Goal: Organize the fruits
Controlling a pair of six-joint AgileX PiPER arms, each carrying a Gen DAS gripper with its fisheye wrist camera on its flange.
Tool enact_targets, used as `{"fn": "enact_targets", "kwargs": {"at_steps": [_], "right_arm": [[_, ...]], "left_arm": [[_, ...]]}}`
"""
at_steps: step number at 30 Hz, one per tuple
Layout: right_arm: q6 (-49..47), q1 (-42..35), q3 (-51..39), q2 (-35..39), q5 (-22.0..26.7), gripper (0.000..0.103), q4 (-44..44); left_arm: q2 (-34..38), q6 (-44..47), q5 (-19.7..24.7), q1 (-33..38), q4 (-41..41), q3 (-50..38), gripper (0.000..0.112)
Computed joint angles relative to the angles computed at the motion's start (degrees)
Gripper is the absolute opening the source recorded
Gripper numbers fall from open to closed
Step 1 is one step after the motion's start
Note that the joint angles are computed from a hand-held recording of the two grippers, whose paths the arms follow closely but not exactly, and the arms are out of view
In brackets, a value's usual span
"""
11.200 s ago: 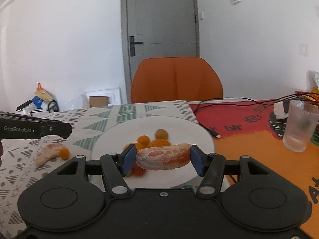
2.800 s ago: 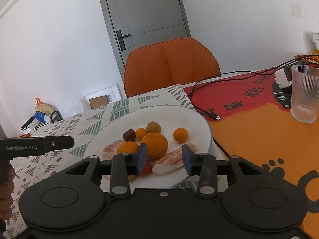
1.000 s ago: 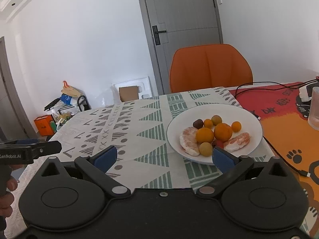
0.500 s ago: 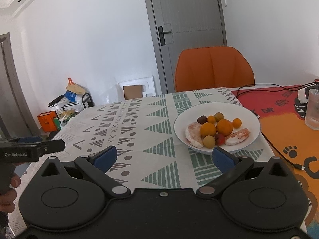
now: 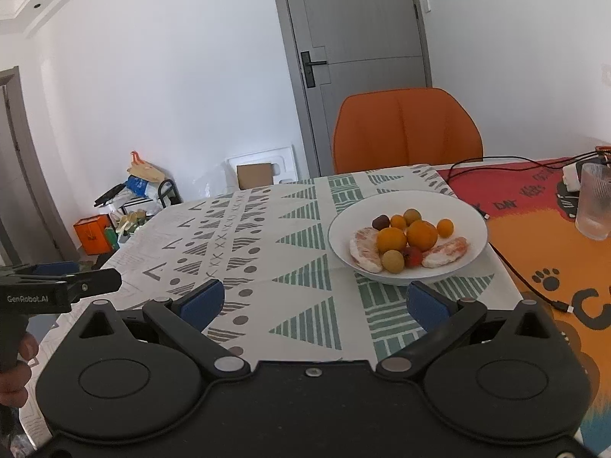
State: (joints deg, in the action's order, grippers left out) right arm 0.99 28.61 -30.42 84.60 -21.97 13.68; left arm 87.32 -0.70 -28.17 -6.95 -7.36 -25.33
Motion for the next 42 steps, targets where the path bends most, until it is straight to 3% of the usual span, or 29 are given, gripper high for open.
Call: {"fn": "enact_targets", "kwargs": {"at_steps": [42], "right_arm": [[-1.2, 1.3, 0.0, 1.1, -0.6, 0.103, 0.9]], "left_arm": [[0.1, -0.3, -0.3, 0.8, 0.9, 0.9, 0.103]]}}
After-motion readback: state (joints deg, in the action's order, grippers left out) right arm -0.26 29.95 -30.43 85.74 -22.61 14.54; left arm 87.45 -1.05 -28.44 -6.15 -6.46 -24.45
